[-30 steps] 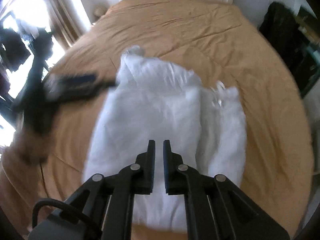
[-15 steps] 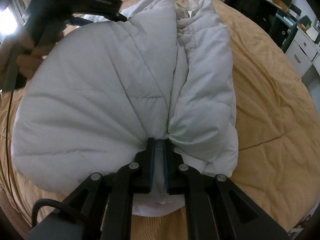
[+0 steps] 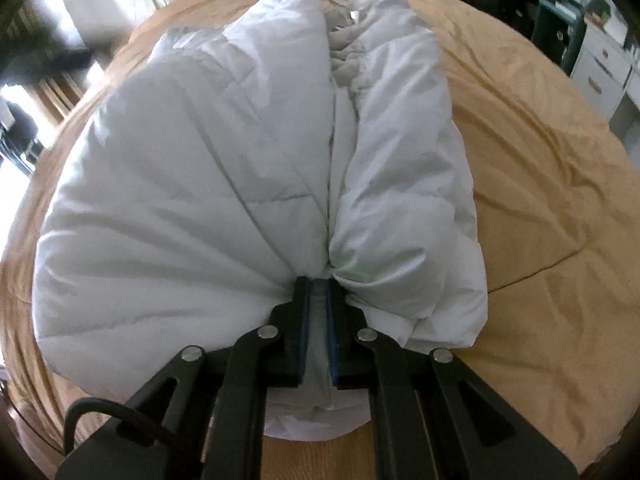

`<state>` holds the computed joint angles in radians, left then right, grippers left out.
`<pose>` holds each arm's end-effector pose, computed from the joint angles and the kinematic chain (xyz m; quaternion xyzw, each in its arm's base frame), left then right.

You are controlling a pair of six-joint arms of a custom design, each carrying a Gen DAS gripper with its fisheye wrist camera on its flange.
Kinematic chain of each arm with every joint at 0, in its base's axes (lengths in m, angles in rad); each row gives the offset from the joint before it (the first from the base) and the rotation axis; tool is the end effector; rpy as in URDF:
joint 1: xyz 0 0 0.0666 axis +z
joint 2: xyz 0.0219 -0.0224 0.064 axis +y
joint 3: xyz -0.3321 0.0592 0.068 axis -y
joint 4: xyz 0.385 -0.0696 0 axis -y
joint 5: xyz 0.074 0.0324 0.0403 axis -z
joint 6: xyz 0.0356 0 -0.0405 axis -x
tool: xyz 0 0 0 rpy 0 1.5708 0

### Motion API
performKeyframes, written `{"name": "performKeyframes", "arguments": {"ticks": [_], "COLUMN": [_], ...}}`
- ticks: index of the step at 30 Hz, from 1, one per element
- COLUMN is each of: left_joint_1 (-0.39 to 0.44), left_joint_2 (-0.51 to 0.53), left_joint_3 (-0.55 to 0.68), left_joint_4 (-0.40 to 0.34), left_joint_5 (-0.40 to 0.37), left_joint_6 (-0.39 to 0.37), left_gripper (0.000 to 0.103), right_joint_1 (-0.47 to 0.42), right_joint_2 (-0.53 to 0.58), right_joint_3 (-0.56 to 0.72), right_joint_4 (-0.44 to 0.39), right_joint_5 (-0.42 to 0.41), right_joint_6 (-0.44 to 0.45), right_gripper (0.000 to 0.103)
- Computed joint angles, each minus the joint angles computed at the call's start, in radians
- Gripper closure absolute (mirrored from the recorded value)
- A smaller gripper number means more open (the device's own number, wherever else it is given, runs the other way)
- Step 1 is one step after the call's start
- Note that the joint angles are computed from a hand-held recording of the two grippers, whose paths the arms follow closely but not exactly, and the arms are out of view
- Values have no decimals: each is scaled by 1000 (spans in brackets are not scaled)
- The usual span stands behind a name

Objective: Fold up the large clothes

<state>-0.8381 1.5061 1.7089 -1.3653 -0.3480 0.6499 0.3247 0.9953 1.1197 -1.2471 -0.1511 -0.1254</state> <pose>0.3351 -0.3548 0.4452 0.0557 0.9635 -0.0105 0.2617 0.3087 0.1091 0.3955 -0.1134 0.9657 0.1212 0.1995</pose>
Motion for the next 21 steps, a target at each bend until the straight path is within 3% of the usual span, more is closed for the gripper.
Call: {"name": "performKeyframes", "arguments": {"ticks": [2, 3, 4, 7, 9, 12, 14, 18, 21], "left_joint_1": [-48, -49, -32, 16, 42, 63, 80, 84, 132], "left_joint_2": [-5, 7, 6, -9, -17, -1, 97, 294, 358], "left_joint_3": [-80, -96, -127, -143, -89, -9, 104, 274, 350], "left_joint_4": [30, 28, 48, 69, 47, 90, 55, -62, -116], "left_joint_5": [-82, -84, -38, 57, 90, 66, 106, 61, 149], "left_joint_6": [56, 93, 149, 187, 195, 140, 75, 18, 28], "left_gripper": [40, 40, 40, 37, 45, 42, 42, 21, 17], "right_joint_1": [-39, -52, -63, -85, -86, -84, -80, -102, -112], "right_joint_2": [2, 5, 9, 26, 34, 31, 12, -9, -9], "right_joint_3": [-8, -8, -7, -2, 6, 6, -4, -19, -24], "right_joint_4": [8, 6, 4, 0, -3, -1, 0, -4, -2], "right_joint_5": [-55, -73, -86, -97, -98, -92, -108, -142, -148], "right_joint_6": [3, 7, 10, 28, 27, 17, -15, -26, -24], "right_gripper": [95, 95, 95, 95, 95, 95, 95, 95, 95]}}
